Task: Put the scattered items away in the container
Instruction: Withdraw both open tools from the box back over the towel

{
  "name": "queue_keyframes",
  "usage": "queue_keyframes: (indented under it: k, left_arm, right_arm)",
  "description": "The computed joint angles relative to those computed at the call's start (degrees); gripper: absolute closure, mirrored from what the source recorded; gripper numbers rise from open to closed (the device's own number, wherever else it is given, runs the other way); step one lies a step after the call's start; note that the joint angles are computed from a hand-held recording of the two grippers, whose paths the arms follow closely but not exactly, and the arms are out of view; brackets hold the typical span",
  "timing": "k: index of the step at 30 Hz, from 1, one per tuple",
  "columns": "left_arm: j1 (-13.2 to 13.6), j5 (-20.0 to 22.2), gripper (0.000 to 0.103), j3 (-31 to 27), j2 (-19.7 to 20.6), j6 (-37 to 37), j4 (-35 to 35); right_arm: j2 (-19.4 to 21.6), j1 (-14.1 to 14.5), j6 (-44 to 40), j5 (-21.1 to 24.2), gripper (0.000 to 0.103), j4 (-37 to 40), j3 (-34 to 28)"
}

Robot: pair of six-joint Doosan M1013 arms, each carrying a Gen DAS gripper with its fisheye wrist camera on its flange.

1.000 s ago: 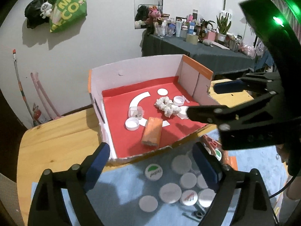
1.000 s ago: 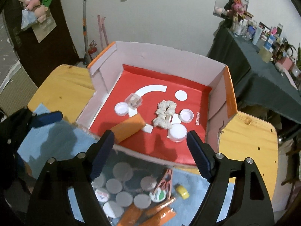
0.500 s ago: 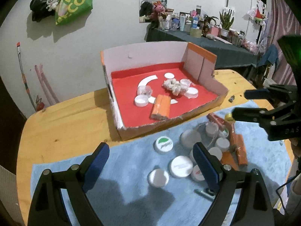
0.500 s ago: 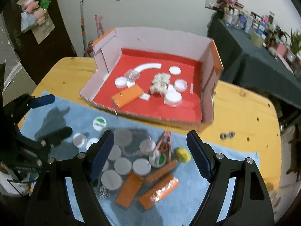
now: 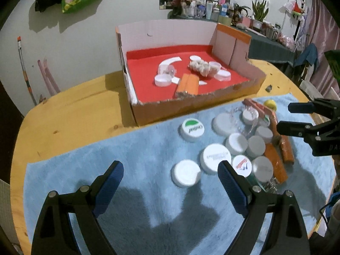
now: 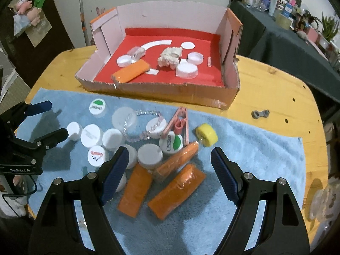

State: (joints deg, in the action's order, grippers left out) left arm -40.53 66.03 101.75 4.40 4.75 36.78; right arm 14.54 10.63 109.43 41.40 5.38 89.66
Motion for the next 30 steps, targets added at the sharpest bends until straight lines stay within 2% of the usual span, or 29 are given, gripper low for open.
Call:
queue_keyframes:
  k: [8, 26, 30]
  left_arm:
    - [0.2, -0.6, 0.011, 0.4, 0.2, 0.9, -1.0]
    - [1.4, -1.4, 0.012, 1.4, 0.7, 3.6, -3.4]
    - [1.5, -3.0, 0.013, 1.6, 0.5, 3.7, -3.4]
  right_arm:
    - [0.4, 0.6, 0.0, -0.6, 0.024, -1.1, 0.5]
    - [0.2, -0.4, 0.6, -1.7, 0.024, 0.9, 2.4]
    - [0.2, -0.3, 1.3, -2.4, 0.024, 0.2, 2.4]
